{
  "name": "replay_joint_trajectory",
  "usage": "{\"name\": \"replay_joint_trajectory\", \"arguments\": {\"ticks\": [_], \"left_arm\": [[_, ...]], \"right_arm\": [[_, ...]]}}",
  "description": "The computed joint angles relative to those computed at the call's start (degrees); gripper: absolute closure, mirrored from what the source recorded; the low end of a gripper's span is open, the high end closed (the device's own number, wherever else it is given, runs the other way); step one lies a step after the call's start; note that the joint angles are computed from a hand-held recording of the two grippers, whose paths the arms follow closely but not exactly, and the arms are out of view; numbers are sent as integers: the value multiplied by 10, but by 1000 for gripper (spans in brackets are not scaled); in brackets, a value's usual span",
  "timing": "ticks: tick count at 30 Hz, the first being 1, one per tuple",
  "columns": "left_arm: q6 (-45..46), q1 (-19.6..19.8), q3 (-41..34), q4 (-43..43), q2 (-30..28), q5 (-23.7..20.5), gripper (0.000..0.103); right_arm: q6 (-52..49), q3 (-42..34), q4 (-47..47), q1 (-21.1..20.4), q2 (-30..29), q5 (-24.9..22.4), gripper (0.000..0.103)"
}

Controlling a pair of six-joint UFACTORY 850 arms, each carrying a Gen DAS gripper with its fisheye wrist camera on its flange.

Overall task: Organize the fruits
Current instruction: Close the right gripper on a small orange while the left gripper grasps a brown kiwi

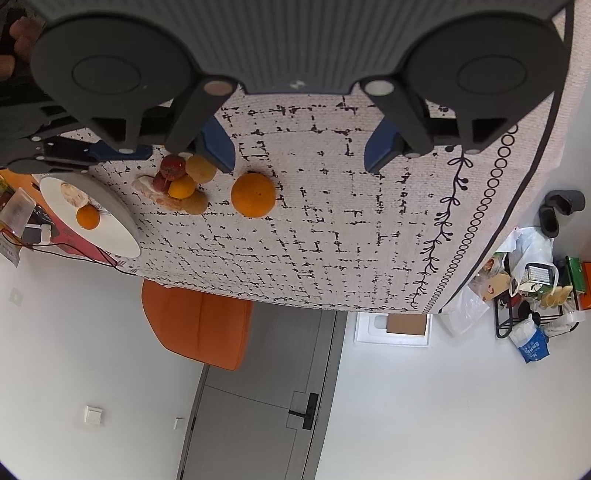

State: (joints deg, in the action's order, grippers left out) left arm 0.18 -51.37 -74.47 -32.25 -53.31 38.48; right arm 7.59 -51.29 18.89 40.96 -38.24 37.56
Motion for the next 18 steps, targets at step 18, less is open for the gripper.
{"name": "replay_joint_trajectory", "arguments": {"ticks": [18], "left_arm": [[39,-12,-61,-9,-29,-38,42]], "right_arm": [[30,44,-19,-20,22,36,82]]}}
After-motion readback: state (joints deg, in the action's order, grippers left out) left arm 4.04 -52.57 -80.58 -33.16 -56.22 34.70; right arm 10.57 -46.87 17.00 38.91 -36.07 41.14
